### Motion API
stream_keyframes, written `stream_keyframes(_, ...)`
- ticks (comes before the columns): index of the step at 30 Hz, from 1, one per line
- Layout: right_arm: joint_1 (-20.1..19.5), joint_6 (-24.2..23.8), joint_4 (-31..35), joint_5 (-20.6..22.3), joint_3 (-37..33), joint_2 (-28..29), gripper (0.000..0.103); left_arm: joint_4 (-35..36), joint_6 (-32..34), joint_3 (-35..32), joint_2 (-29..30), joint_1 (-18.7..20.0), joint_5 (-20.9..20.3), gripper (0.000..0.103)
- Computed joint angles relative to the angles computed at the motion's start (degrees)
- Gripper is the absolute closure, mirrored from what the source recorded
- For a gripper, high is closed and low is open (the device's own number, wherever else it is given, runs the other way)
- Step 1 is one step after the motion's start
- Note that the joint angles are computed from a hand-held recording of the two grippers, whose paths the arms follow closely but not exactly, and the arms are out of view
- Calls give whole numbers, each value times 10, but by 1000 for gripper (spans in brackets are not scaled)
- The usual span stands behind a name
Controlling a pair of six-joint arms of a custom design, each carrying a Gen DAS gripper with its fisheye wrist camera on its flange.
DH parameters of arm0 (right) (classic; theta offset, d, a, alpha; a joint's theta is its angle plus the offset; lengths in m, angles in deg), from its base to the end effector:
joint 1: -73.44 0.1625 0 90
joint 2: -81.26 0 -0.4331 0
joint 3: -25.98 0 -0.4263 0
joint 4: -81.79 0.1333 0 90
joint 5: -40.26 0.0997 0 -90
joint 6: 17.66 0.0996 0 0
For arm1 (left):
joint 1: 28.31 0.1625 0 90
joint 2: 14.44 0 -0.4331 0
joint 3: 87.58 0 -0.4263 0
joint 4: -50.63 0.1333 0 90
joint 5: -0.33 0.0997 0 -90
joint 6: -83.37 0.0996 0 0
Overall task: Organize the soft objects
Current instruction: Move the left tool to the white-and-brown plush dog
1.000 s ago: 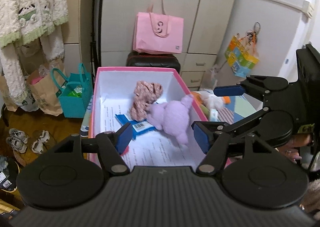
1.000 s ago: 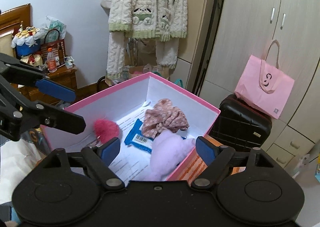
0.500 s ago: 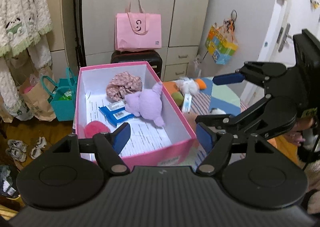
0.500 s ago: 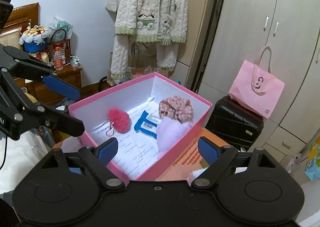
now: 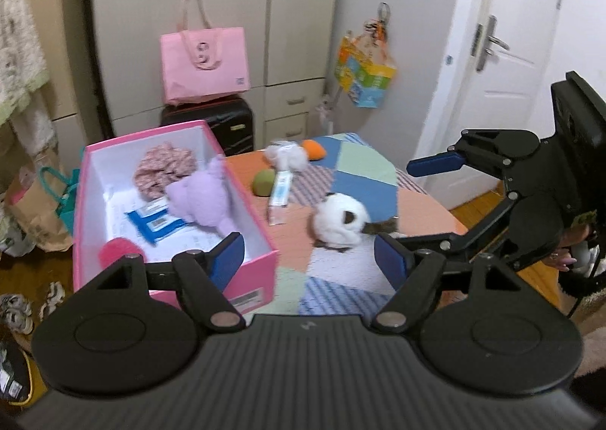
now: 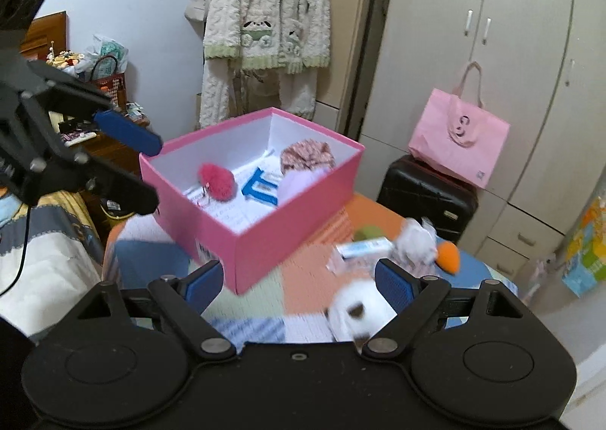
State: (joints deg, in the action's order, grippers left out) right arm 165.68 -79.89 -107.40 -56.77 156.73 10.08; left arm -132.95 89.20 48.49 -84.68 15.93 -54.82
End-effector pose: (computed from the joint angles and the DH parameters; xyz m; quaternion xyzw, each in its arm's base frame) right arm 0.1404 -0.4904 0.1923 0.4833 -0.8054 0.2641 0.2191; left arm -0.1877 -0.4483 0.1553 0.3384 0.8652 -0.3143 0.1951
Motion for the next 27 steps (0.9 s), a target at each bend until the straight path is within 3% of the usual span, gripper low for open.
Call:
stream_keyframes(11, -68, 19, 30, 33, 0, -15, 12, 19, 13, -73, 99, 27, -81, 28)
stream_keyframes(19, -115, -14, 25, 84, -22, 20, 12, 35, 5, -129, 163, 48, -81, 28)
stream_keyframes(27, -155, -3, 15, 135, -62, 72, 13, 11, 12, -189, 246, 65, -54, 28)
